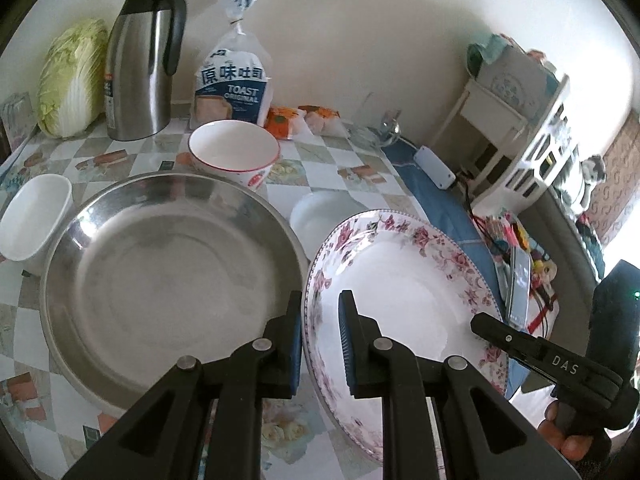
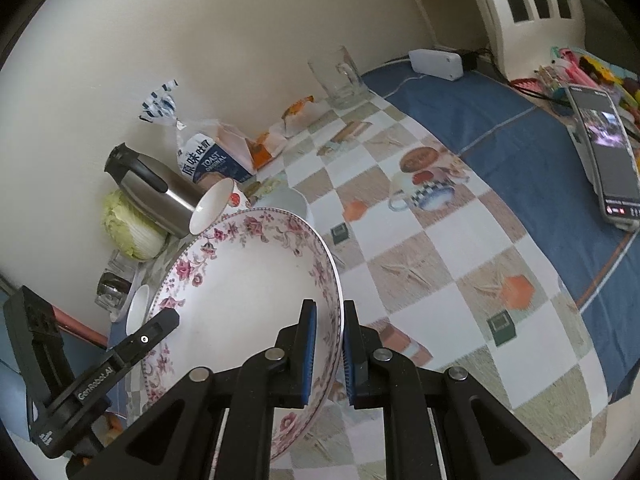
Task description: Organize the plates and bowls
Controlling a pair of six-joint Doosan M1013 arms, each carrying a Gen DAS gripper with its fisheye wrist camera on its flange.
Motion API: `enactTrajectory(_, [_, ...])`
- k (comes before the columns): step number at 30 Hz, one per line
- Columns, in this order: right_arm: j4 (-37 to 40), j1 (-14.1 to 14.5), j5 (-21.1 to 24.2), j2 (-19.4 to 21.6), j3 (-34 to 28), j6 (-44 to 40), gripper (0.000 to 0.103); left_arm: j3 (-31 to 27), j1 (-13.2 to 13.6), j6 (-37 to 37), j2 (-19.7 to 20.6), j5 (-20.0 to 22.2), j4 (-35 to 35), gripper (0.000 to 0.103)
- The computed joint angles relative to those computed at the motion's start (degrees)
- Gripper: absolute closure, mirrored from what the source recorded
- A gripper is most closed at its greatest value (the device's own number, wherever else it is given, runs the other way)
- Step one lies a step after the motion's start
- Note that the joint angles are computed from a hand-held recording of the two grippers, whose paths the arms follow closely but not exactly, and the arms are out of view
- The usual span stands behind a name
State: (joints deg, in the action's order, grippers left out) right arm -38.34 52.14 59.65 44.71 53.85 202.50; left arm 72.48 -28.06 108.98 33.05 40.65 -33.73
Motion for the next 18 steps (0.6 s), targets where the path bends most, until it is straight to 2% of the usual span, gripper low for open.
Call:
enactTrajectory(9, [1.9, -1.63, 1.69, 3.56, -7.58, -7.23, 0.09, -2.91, 2.17, -1.96, 2.16, 0.81, -2.31, 0.086])
enactTrajectory(18, [4.98, -3.25, 2.4, 8.85, -17.45, -14.93, 0.09, -5.24, 4.6, -4.58, 4.19, 1.33, -3.3, 0.086])
